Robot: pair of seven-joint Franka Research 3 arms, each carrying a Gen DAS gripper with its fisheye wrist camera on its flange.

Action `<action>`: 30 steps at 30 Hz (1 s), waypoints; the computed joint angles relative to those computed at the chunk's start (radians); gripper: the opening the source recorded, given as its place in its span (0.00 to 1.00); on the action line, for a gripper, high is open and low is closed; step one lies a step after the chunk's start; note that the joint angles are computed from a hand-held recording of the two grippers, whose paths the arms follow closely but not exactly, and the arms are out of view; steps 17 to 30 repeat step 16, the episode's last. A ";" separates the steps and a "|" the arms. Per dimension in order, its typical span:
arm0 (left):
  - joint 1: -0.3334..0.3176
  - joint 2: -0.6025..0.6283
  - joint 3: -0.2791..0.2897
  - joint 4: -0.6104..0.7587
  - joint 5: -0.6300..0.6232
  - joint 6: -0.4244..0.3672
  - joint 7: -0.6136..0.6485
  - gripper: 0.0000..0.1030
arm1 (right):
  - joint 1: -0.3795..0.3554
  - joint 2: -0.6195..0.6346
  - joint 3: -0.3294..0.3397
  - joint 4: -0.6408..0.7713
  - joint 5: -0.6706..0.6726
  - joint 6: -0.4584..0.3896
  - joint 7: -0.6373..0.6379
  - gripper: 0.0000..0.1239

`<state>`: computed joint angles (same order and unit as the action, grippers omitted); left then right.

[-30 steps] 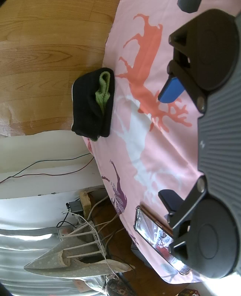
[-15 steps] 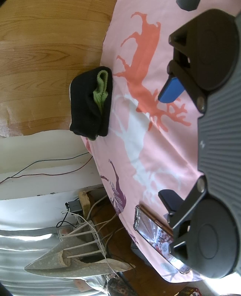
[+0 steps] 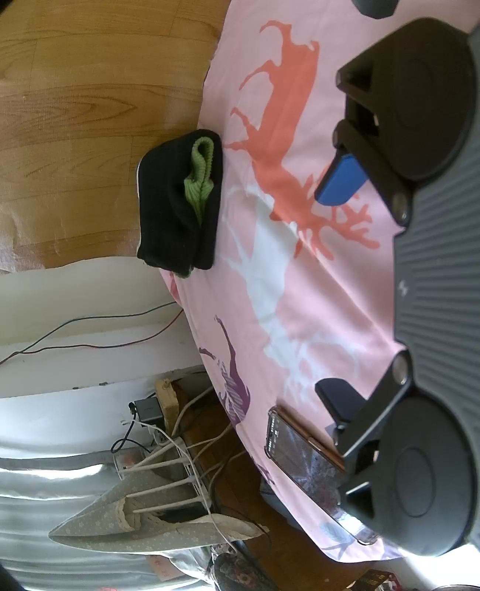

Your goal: Fold small clothes

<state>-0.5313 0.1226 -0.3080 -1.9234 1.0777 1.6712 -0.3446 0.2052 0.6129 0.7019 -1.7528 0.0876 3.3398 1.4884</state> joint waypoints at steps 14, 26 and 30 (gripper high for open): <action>-0.008 0.003 -0.004 -0.002 0.021 -0.019 -0.006 1.00 | -0.001 -0.001 0.000 -0.006 -0.002 0.005 0.000 0.83; -0.005 0.000 -0.002 -0.004 0.017 -0.006 -0.002 1.00 | -0.003 -0.002 0.001 -0.010 -0.005 0.007 0.003 0.83; -0.005 0.000 -0.002 -0.004 0.017 -0.006 -0.002 1.00 | -0.003 -0.002 0.001 -0.010 -0.005 0.007 0.003 0.83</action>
